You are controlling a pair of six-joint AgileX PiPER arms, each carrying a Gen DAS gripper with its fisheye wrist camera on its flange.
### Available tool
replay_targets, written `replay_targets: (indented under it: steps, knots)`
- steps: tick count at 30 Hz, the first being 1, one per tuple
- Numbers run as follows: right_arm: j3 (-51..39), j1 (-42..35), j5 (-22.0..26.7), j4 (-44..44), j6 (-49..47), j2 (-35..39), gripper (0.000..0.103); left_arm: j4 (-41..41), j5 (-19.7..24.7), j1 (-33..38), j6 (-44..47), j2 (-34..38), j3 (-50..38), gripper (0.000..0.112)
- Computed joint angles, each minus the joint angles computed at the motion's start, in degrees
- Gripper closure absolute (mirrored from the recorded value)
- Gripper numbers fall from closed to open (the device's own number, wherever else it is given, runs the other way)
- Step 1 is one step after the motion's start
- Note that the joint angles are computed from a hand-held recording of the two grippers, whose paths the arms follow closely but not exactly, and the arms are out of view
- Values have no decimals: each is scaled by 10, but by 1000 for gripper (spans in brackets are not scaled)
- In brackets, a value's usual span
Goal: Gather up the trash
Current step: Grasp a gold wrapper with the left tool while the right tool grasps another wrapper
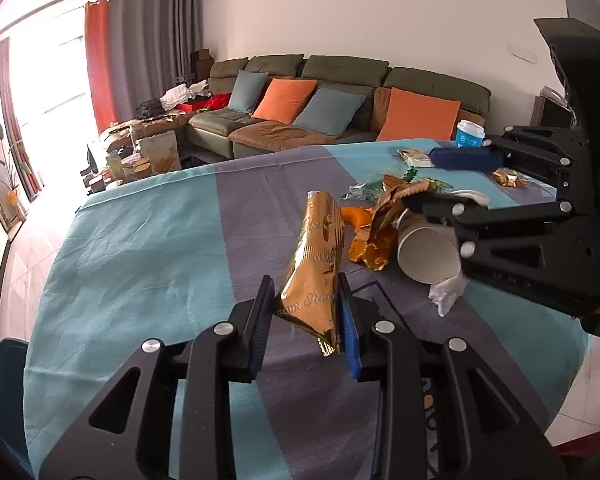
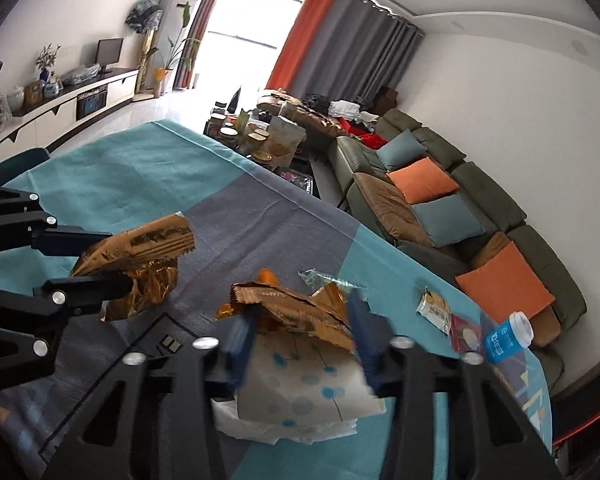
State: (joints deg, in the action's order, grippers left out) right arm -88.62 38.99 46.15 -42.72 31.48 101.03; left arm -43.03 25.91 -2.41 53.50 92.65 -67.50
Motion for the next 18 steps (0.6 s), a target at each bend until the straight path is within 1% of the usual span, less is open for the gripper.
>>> replay_targets:
  steps: [1, 2, 3, 7, 12, 18]
  knots:
    - [-5, 0, 1, 6, -11, 3, 82, 1, 0, 2, -3, 0, -1, 82]
    - [-7, 2, 3, 3, -13, 5, 87, 2, 1, 5, -5, -1, -2, 82]
    - [-9, 4, 4, 2, -16, 6, 88, 2, 1, 7, -7, -1, -2, 82]
    - [-16, 5, 4, 2, -14, 5, 101, -1, -1, 16, -8, -4, -3, 82]
    - [-7, 14, -2, -23, 30, -24, 102, -27, 1, 29, 12, -22, 4, 82]
    - [20, 7, -56, 9, 91, -90, 102, -73, 14, 59, 48, -66, 21, 82]
